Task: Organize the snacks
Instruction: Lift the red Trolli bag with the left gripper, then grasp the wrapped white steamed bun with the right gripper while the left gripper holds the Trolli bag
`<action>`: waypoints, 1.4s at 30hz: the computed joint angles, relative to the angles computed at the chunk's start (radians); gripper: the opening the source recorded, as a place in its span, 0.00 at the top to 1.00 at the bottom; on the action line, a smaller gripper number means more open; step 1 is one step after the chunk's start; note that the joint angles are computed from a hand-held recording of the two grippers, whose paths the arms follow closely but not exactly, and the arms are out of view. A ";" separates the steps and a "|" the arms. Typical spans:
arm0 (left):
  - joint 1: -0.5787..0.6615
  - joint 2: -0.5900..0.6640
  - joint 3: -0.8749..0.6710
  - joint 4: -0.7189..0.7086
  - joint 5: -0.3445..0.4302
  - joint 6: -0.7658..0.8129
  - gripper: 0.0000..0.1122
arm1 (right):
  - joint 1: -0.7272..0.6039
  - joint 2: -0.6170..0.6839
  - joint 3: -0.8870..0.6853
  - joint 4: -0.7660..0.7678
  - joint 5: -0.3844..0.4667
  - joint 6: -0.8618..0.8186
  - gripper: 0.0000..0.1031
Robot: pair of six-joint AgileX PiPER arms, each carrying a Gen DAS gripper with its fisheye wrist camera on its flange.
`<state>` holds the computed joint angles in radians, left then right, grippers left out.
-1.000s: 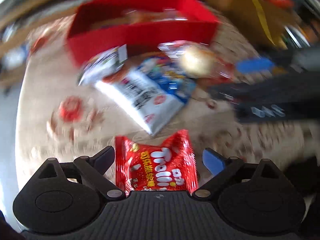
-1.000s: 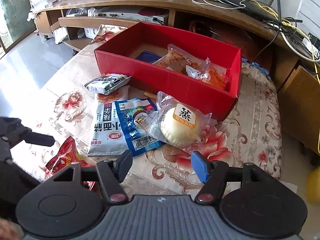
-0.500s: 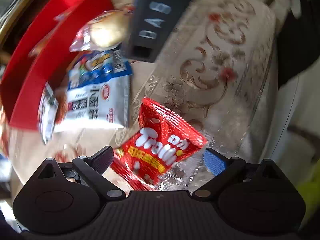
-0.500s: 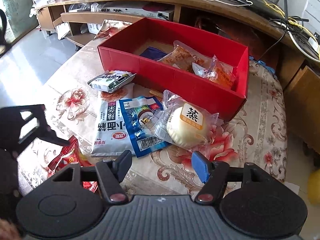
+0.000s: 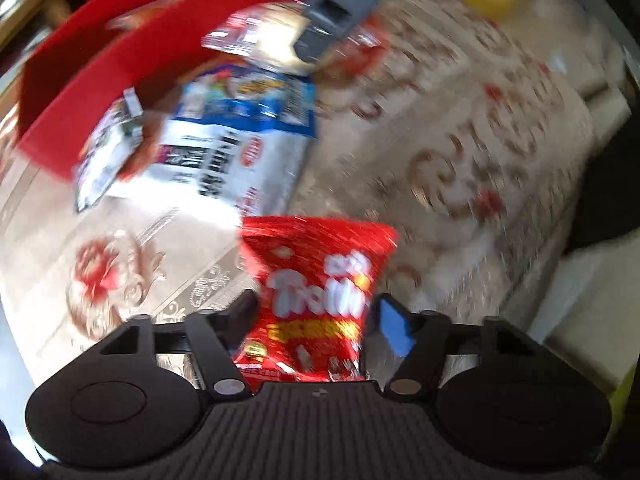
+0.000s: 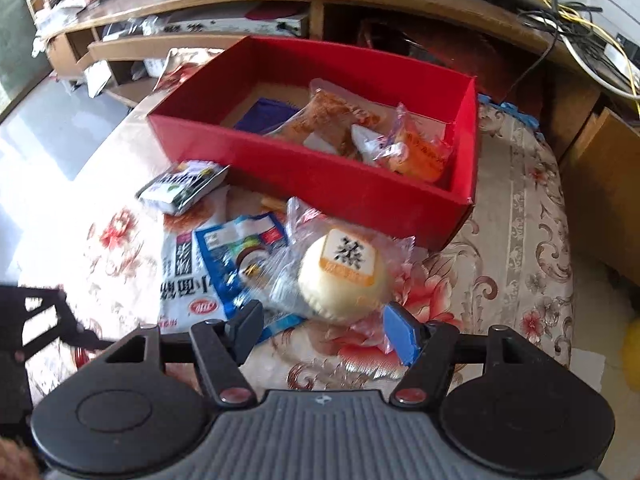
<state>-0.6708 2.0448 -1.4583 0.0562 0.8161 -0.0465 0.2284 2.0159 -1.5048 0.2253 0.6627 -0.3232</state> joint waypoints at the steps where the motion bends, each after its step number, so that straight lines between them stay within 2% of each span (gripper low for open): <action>1: 0.008 -0.007 0.011 -0.011 -0.016 -0.029 0.43 | -0.002 0.005 -0.009 0.003 0.003 0.005 0.28; 5: 0.023 -0.034 0.032 -0.012 -0.038 -0.105 0.46 | -0.012 0.013 -0.027 -0.004 0.006 0.020 0.28; 10: 0.046 -0.092 0.110 -0.059 -0.109 -0.139 0.48 | -0.046 0.047 -0.085 -0.004 0.009 0.027 0.28; 13: 0.046 -0.091 0.084 -0.084 -0.102 -0.144 0.48 | -0.047 0.083 -0.136 -0.003 0.022 -0.048 0.26; 17: 0.054 -0.042 0.039 -0.167 -0.112 -0.109 0.48 | -0.063 0.154 -0.241 0.075 0.077 -0.201 0.22; 20: 0.054 -0.031 0.031 -0.178 -0.114 -0.116 0.47 | -0.076 0.242 -0.376 0.112 0.176 -0.200 0.21; 25: 0.062 -0.027 0.028 -0.207 -0.109 -0.109 0.46 | -0.080 0.305 -0.457 0.129 0.247 -0.179 0.11; 26: 0.061 -0.029 0.030 -0.213 -0.111 -0.104 0.46 | -0.076 0.316 -0.463 0.126 0.253 -0.171 0.04; 29: 0.061 -0.027 0.030 -0.223 -0.119 -0.102 0.46 | -0.059 0.335 -0.464 0.098 0.246 -0.139 0.00; 34: 0.061 -0.026 0.035 -0.217 -0.131 -0.108 0.45 | -0.056 0.340 -0.475 0.055 0.235 -0.004 0.08; 36: 0.057 -0.032 0.043 -0.202 -0.137 -0.111 0.45 | -0.058 0.304 -0.414 0.054 0.202 -0.015 0.13; 38: 0.053 -0.036 0.047 -0.190 -0.143 -0.118 0.45 | -0.058 0.254 -0.336 0.041 0.149 -0.017 0.27; 42: 0.044 -0.043 0.055 -0.169 -0.163 -0.140 0.45 | -0.074 0.198 -0.250 0.057 0.112 -0.034 0.31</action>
